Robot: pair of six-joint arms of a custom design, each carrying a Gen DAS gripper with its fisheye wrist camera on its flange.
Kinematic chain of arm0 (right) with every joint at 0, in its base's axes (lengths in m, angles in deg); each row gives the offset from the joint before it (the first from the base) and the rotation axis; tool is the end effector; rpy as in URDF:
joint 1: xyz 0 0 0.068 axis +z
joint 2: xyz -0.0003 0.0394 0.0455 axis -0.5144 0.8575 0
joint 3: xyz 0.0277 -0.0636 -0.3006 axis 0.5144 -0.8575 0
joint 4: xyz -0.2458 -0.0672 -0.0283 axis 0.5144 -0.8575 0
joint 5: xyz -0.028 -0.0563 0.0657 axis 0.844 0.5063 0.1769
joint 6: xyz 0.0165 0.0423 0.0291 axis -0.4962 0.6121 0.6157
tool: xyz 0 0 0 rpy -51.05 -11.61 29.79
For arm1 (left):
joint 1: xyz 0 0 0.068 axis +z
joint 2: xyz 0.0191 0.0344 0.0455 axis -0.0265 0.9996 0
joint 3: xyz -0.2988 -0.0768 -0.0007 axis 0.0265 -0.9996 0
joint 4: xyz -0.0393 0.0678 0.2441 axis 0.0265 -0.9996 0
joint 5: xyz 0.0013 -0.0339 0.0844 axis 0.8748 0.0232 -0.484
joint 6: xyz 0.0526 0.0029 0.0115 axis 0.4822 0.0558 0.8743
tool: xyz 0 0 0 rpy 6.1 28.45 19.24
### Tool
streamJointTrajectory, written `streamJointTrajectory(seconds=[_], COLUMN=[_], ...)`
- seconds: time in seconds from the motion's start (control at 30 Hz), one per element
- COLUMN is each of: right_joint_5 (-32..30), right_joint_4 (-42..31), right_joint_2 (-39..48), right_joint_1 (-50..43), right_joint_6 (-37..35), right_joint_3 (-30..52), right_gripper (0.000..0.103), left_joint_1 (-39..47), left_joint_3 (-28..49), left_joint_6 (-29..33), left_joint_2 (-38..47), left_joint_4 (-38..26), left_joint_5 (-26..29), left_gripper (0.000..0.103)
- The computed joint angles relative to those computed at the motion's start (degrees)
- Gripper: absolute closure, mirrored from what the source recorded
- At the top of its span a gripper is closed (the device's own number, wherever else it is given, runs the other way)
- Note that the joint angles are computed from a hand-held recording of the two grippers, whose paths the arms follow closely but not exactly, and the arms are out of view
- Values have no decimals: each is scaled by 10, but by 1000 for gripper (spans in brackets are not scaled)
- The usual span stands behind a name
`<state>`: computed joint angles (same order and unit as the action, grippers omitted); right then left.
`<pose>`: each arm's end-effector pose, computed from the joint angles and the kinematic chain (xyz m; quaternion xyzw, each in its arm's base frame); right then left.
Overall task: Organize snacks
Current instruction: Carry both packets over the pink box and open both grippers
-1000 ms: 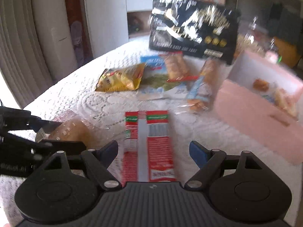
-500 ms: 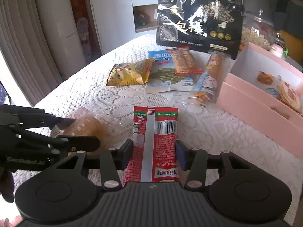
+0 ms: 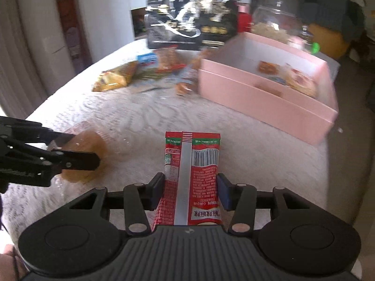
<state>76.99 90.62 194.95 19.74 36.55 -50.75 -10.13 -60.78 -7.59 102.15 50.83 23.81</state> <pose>0.1981 0.2178 0.1028 -0.0627 0.9298 0.0435 0.3600 0.2526 -0.0515 0.1019 0.1945 0.9079 -0.1765 0.3266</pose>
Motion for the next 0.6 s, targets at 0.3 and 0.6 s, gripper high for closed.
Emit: streamJointTrajectory(seconds=[0.3, 0.6], right_joint_5=[31, 58], right_joint_4=[30, 55], right_joint_2=[-28, -50], right_joint_1=[3, 4], right_joint_6=[48, 83], right_joint_3=[-66, -108], right_gripper=[55, 55], left_joint_1=[-67, -104], left_joint_3=[7, 33], left_joint_6=[-11, -17], left_joint_2=[0, 7], left_joint_4=[-4, -17], left_joint_5=[-25, -16], left_gripper=[42, 42])
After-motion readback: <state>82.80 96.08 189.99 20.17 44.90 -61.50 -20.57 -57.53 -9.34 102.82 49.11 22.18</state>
